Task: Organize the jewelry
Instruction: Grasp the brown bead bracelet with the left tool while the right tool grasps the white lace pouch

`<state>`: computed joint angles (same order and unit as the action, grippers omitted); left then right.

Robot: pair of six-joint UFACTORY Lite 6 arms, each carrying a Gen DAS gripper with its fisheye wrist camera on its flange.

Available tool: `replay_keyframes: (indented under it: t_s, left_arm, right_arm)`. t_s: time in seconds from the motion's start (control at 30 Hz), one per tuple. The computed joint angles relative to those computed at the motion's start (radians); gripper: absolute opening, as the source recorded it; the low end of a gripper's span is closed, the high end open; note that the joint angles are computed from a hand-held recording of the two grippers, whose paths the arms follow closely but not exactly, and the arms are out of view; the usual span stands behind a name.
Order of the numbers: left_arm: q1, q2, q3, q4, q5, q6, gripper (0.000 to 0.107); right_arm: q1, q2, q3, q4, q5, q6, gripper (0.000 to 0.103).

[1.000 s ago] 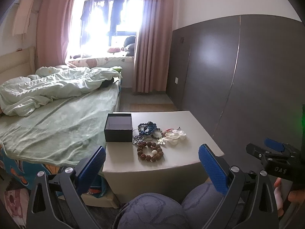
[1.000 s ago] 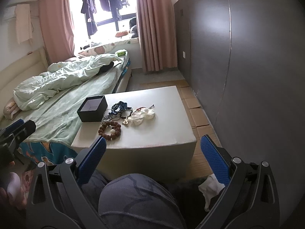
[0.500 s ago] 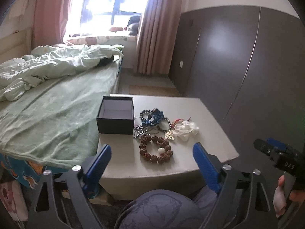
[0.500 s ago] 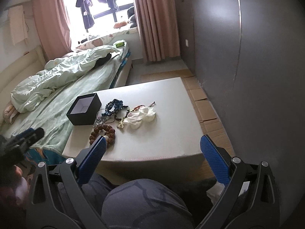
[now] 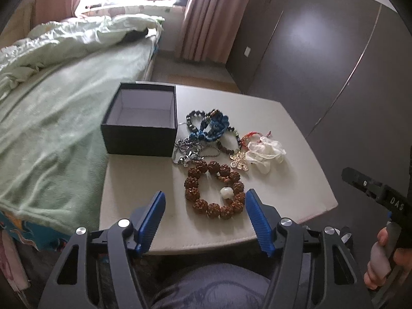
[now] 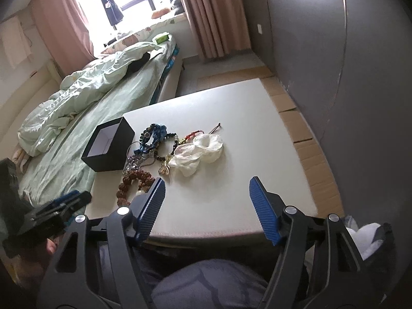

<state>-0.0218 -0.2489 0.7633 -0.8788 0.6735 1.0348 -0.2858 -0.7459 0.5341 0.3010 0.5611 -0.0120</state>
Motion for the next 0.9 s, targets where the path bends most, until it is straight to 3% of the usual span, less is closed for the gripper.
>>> replay_keyframes:
  t_s: [0.33,0.7,0.8,0.87,0.9]
  left_arm:
    - [-0.106,0.305,0.188,0.085,-0.101,-0.092,0.052]
    - [-0.21,0.469,0.302,0.381,-0.144,-0.37,0.033]
    - [-0.248,0.446,0.29,0.519,-0.175,-0.475,0.017]
    - [-0.235,0.446,0.296,0.501,-0.159,-0.451,0.017]
    - [-0.229,0.441,0.297,0.493,-0.153,-0.438,0.017]
  right_arm:
    - [-0.068,0.409,0.165,0.353,-0.09,-0.276,0.065]
    - [-0.096,0.716,0.278,0.753,-0.127,-0.485,0.059]
    - [-0.101,0.767,0.298,0.836,-0.104,-0.558,0.043]
    - [-0.123,0.802,0.31,0.854,-0.094,-0.56,0.011]
    - [-0.137,0.82,0.314,0.871,-0.078,-0.569,0.003]
